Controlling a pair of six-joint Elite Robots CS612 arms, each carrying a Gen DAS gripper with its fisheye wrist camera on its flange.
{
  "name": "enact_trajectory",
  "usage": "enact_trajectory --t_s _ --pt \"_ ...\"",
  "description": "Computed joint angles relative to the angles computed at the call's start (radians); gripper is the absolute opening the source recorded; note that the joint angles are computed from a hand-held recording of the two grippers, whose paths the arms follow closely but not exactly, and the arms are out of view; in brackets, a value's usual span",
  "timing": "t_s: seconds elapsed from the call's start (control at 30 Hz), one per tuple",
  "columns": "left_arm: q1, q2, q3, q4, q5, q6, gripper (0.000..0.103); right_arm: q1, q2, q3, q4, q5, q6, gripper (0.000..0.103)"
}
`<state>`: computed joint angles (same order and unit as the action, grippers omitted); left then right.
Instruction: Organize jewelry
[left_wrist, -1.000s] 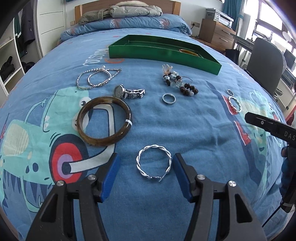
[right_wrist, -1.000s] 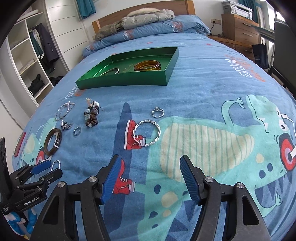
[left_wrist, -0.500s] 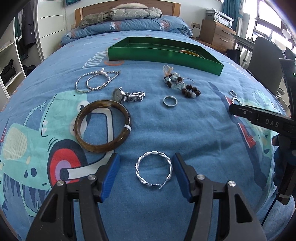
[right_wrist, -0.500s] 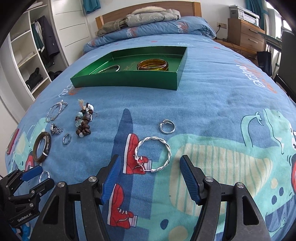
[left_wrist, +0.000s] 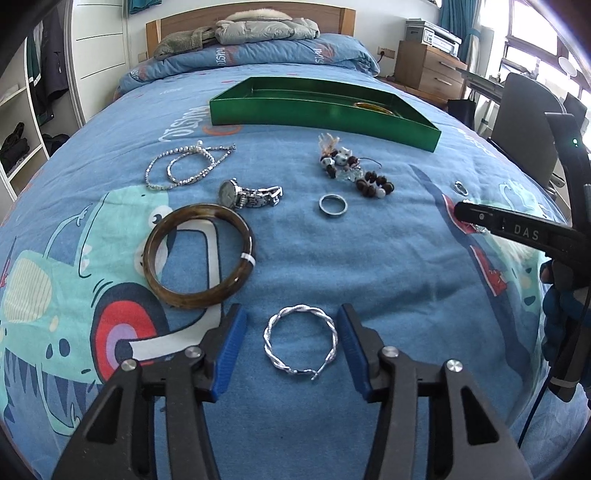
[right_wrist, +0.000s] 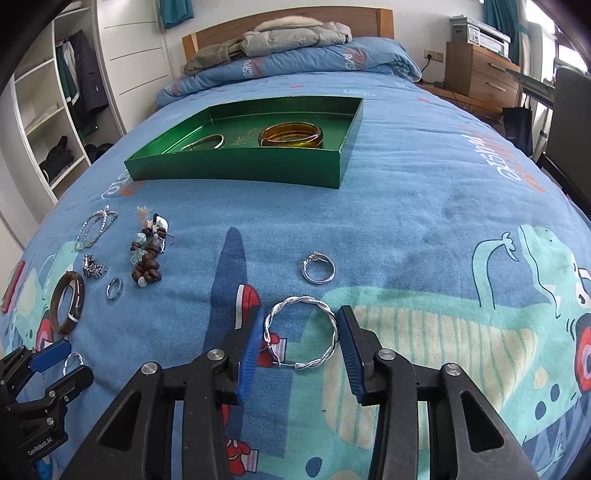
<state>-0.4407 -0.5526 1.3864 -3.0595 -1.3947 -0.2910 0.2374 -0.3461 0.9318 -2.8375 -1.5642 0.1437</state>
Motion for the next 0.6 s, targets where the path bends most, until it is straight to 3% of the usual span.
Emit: enact_trajectory --t_s 0.13,0.6 --pt "-0.002 -0.001 0.003 -0.008 0.000 0.011 0.037 0.003 -0.003 0.002 0.009 -0.009 -0.009 0.040" --pt "-0.016 -0.011 0.025 -0.029 0.048 0.026 0.037 0.007 -0.095 0.158 -0.059 -0.020 0.005 0.040"
